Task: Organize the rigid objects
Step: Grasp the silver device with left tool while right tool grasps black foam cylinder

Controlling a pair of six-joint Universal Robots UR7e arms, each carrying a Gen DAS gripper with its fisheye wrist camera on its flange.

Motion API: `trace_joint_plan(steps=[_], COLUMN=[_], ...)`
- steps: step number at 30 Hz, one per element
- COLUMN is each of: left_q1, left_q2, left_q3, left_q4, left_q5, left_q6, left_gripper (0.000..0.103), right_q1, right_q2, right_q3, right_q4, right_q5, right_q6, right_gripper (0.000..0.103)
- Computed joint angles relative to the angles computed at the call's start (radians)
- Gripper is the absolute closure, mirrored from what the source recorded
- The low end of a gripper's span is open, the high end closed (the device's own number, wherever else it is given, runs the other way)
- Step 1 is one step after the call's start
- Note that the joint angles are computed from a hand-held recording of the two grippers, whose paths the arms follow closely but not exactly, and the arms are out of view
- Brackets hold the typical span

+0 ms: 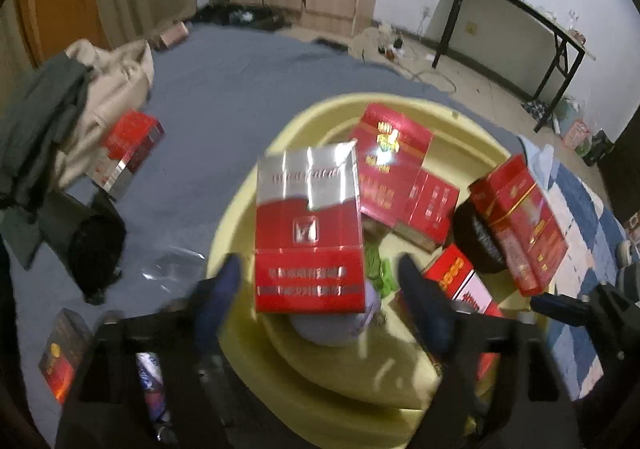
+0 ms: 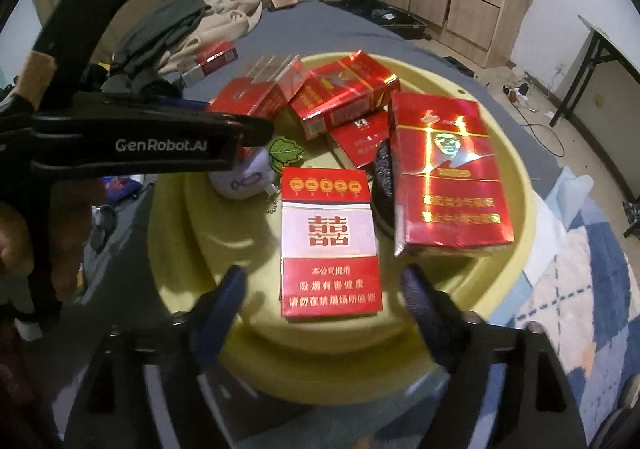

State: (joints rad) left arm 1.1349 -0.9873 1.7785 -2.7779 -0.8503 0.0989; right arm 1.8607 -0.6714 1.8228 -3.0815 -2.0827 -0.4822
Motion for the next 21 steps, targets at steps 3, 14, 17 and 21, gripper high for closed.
trace_joint_plan(steps=[3,14,17,21], left_q1=[-0.032,-0.163,-0.21,-0.263], left_q2=[-0.009,-0.01,0.009,0.052], left_q3=[0.037,0.038,0.054,0.05], left_q4=[-0.12,-0.005,0.006,0.065], left_q5=[0.016,-0.164,-0.212,-0.286], left_q6=[0.063,0.03,0.028,-0.009], left_gripper=[0.0,0.0,0.0,0.0], right_q1=[0.004,-0.005,-0.017,-0.069], right_q2=[-0.038,-0.318,-0.424,-0.567], right_q3=[0.047,0.326,0.415,0.541], right_q4=[-0.047,-0.297,-0.337,-0.422], right_q5=[0.002,-0.107,-0.192,-0.269], right_q6=[0.001,0.051,0.012,-0.046], right_gripper=[0.007,0.0,0.0,0.0])
